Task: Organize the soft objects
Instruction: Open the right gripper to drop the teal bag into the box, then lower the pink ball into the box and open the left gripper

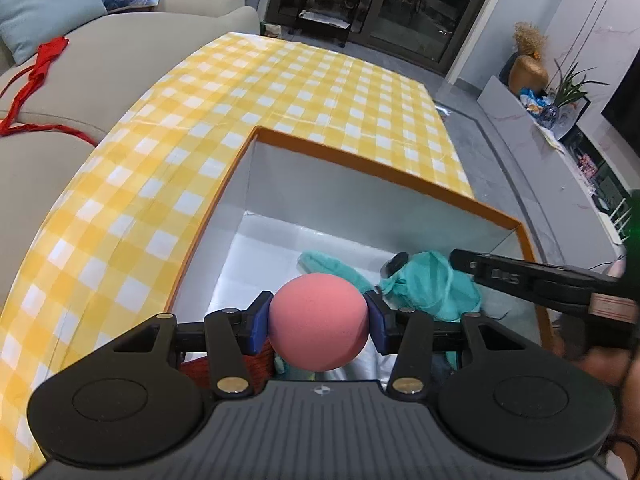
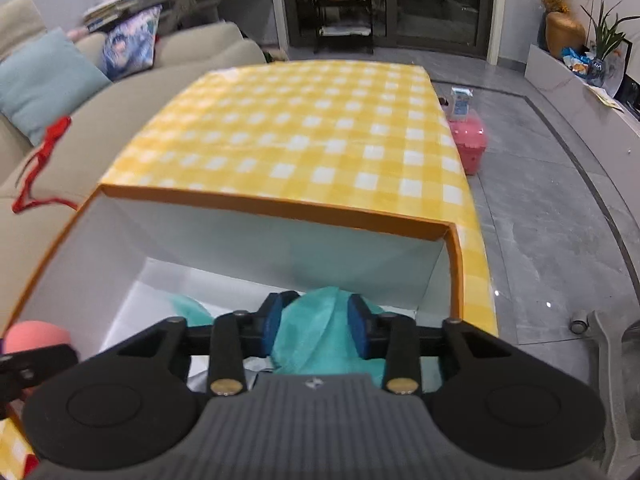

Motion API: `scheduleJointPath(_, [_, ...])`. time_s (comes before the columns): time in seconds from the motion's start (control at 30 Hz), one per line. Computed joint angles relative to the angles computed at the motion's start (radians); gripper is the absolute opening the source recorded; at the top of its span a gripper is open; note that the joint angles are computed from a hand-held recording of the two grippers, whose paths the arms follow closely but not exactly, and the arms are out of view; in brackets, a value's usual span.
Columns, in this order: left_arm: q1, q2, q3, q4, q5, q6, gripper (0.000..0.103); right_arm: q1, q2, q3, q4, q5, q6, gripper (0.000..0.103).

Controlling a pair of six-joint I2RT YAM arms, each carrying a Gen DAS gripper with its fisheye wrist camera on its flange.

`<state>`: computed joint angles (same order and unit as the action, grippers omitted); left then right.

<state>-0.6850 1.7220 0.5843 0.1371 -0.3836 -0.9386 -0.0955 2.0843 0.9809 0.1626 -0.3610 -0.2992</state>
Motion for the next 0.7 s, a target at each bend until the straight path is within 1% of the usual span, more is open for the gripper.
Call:
scheduleJointPath(0.03, [0.005,0.006,0.005,-0.005,0.0,-0.002,0.055,0.0,-0.016,-0.023,0.021,0.0,0.004,0.046])
scheduleJointPath(0.07, [0.016,0.011,0.014,-0.013,0.008,-0.004,0.055,-0.007,-0.041,-0.074,0.087,-0.001,0.026,0.052])
scheduleJointPath(0.1, [0.03,0.013,0.022,-0.018,0.019,-0.001,0.055,-0.016,-0.061,-0.121,0.151,-0.007,0.058,0.056])
scheduleJointPath(0.17, [0.053,0.013,0.044,-0.035,0.02,0.008,0.055,-0.047,-0.099,-0.223,0.285,-0.055,0.127,0.072])
scheduleJointPath(0.2, [0.063,0.013,0.057,-0.05,0.017,0.01,0.055,-0.058,-0.113,-0.266,0.342,-0.07,0.146,0.074])
scheduleJointPath(0.23, [0.07,0.012,0.069,-0.065,0.013,0.012,0.055,-0.063,-0.129,-0.312,0.402,-0.062,0.149,0.076])
scheduleJointPath(0.27, [0.075,0.015,0.077,-0.07,0.009,0.014,0.055,-0.063,-0.15,-0.372,0.483,-0.035,0.139,0.079])
scheduleJointPath(0.3, [0.079,0.021,0.086,-0.076,0.008,0.016,0.055,-0.066,-0.161,-0.41,0.536,-0.03,0.122,0.081])
scheduleJointPath(0.33, [0.084,0.033,0.099,-0.083,0.016,0.025,0.056,-0.076,-0.173,-0.446,0.586,-0.048,0.1,0.086])
scheduleJointPath(0.37, [0.086,0.045,0.109,-0.085,0.024,0.032,0.056,-0.087,-0.184,-0.476,0.624,-0.069,0.081,0.088])
scheduleJointPath(0.4, [0.086,0.061,0.119,-0.08,0.033,0.038,0.056,-0.095,-0.197,-0.497,0.642,-0.083,0.068,0.088])
scheduleJointPath(0.43, [0.085,0.078,0.128,-0.074,0.041,0.041,0.056,-0.1,-0.205,-0.5,0.632,-0.089,0.06,0.088])
scheduleJointPath(0.53, [0.071,0.143,0.159,-0.059,0.042,0.022,0.058,-0.106,-0.229,-0.496,0.559,-0.076,0.058,0.088])
scheduleJointPath(0.57, [0.064,0.168,0.174,-0.06,0.037,0.014,0.058,-0.116,-0.222,-0.493,0.552,-0.088,0.056,0.088])
scheduleJointPath(0.63, [0.055,0.212,0.214,-0.078,0.037,-0.004,0.058,-0.14,-0.194,-0.495,0.58,-0.111,0.055,0.088])
scheduleJointPath(0.7, [0.049,0.236,0.234,-0.071,0.045,-0.007,0.058,-0.157,-0.171,-0.496,0.607,-0.115,0.057,0.088])
